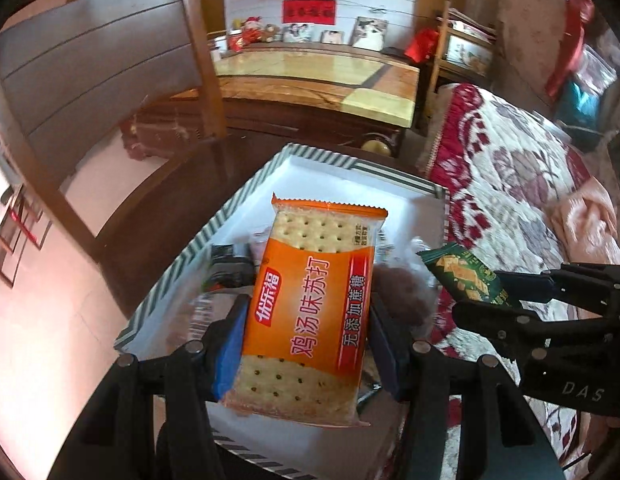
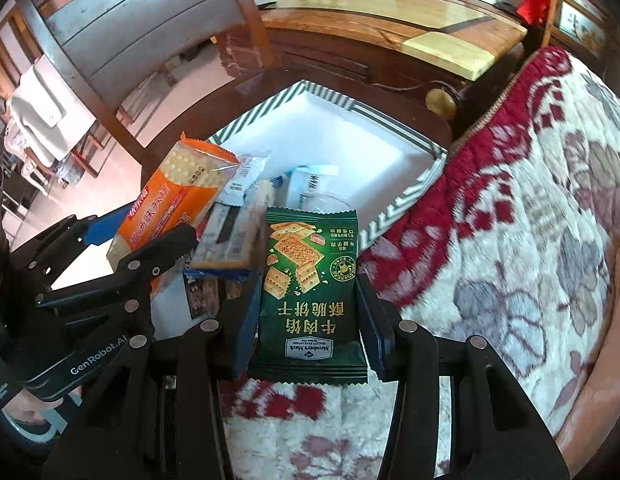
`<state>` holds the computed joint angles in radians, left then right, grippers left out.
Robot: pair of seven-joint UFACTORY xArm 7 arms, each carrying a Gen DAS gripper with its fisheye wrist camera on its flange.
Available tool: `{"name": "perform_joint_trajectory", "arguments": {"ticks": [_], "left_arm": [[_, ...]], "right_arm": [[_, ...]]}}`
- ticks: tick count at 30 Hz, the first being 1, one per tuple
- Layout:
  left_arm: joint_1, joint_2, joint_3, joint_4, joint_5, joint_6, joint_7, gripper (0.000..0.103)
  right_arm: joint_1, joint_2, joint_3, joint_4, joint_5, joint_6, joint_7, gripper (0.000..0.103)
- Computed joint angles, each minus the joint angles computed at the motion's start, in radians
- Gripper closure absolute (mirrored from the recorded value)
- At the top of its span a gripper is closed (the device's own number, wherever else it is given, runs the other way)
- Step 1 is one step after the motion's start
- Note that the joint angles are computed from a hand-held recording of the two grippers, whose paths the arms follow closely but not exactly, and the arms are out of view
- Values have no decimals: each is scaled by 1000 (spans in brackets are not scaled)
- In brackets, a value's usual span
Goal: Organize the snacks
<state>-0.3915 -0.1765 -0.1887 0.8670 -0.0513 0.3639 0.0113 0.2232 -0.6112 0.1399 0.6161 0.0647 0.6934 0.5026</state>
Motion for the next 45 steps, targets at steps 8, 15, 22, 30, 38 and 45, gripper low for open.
{"name": "perform_joint_trajectory", "arguments": {"ticks": [8,15,22,30,38,45], "left_arm": [[29,28,12,15,8,22,-33,44],[39,59,12,34,18,31,-54,44],[43,85,6,55,57,33,-97,44],[40,86,4,54,77,31,-122,25],[44,37,-3,18,119,17,-163,16],[44,-50,-27,-66,162,-51,-198,12]], "right_arm": [[7,126,-1,80,-8,-22,-35,58],[-3,242,-5,165,-29,-25,-62,58],[-17,344,2,230,-73,-29,-50,57],[-4,316,-10,185,-30,-87,-38,51],[-15,208,2,122,-36,-91,18,51],[-46,37,68,11,-100,-106,151,51]]}}
